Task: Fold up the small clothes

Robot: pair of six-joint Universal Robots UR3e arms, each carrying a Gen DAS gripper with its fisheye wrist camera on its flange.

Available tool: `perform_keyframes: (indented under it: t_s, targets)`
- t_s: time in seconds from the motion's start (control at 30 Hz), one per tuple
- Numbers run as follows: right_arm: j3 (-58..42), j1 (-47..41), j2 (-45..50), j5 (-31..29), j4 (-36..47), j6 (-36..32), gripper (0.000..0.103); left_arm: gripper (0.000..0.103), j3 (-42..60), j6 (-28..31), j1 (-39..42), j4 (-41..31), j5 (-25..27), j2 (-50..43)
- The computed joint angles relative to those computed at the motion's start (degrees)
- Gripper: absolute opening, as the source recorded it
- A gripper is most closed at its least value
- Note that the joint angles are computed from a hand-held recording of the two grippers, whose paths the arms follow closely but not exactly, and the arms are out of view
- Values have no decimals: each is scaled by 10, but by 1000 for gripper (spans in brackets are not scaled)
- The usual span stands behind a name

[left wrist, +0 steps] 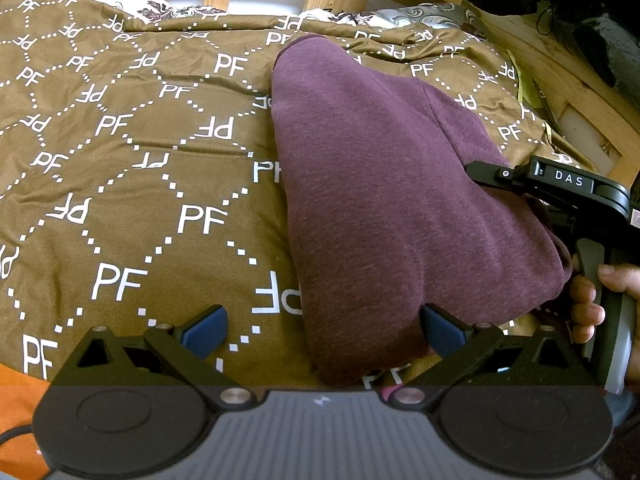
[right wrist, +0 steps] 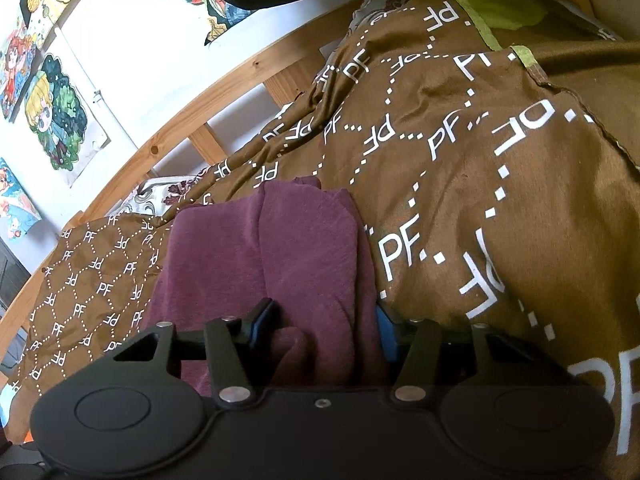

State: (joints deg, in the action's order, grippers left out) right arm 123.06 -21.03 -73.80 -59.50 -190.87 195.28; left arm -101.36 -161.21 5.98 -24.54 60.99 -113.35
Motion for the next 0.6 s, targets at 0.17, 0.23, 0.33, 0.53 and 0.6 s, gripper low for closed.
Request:
perform_keyframes:
  t_s: [0.17,0.23,0.33,0.53,0.6]
  targets:
    - [3,-1,1,2,-4,3,55,102,24,-1,20,-59,-37,6]
    - [3,-2,2,2,-6,8,55,102,19,-11,37,-49,-65,12]
    - [2,-5,5,5,-9,14,55,102,28,-11,50,-33,-96,10]
    - [2,-1,8,-1,-16,15,55,102,173,-27,28,-138,-106,-67]
    - [6,-2,9,2,-22,16,55,102,231,-42,14,-163,-92,-106]
